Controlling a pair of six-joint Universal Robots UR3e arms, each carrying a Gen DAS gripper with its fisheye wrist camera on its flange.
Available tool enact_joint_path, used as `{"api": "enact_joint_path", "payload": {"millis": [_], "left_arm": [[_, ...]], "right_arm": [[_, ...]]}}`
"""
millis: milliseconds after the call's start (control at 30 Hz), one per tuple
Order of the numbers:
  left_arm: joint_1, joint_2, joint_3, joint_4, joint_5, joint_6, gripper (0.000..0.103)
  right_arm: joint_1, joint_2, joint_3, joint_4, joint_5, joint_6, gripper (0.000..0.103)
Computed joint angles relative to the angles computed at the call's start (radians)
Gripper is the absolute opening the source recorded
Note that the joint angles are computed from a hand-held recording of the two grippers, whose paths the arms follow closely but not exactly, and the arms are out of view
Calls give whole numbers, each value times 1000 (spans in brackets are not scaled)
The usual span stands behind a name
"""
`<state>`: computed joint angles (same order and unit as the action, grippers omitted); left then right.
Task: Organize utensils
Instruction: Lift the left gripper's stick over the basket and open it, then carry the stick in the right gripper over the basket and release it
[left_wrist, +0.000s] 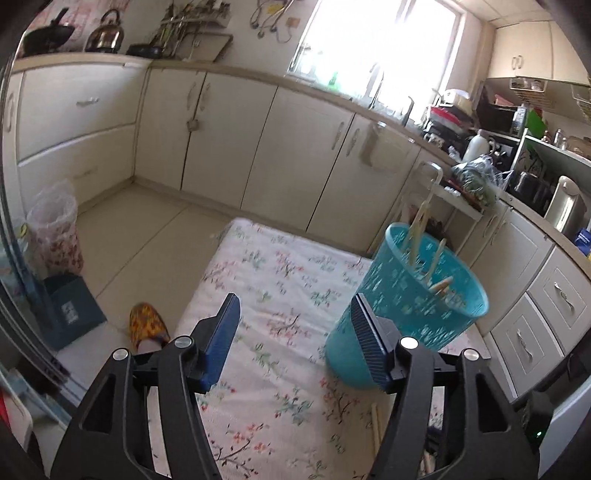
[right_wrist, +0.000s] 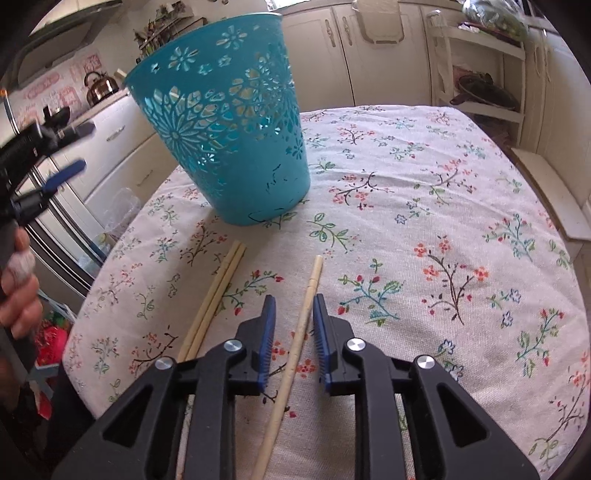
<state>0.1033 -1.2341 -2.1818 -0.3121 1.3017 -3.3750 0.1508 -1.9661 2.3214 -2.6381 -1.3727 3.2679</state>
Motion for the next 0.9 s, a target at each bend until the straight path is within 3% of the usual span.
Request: {"api": "enact_joint_path", "payload": {"millis": [33, 67, 200, 333, 467, 600, 700, 900], "left_arm": [[3, -20, -25, 4, 1, 4, 59], [1, -42, -41, 16, 5, 7, 60], [-43, -152, -55, 35, 28, 26, 60], [-73, -191, -64, 53, 46, 37, 64], [-119, -214, -19, 32, 98, 23, 74], [-166, -244, 23, 7, 157, 26, 80], [-176, -252, 39, -15, 179, 23, 82], [-191, -278, 73, -57, 209, 16, 85]], "right_arm": [[16, 18, -14, 0, -10, -29, 9], [32, 34, -30, 10, -19, -62, 7], [-9, -5, -49, 118, 61, -177, 7], [24, 11, -98, 180, 13, -170, 7], [115, 56, -101, 103, -90, -121, 7], [-49, -61, -1, 118, 100, -85, 6], [-138, -155, 46, 143, 168, -90, 6], [-401, -325, 101, 365, 457, -154, 6]]}}
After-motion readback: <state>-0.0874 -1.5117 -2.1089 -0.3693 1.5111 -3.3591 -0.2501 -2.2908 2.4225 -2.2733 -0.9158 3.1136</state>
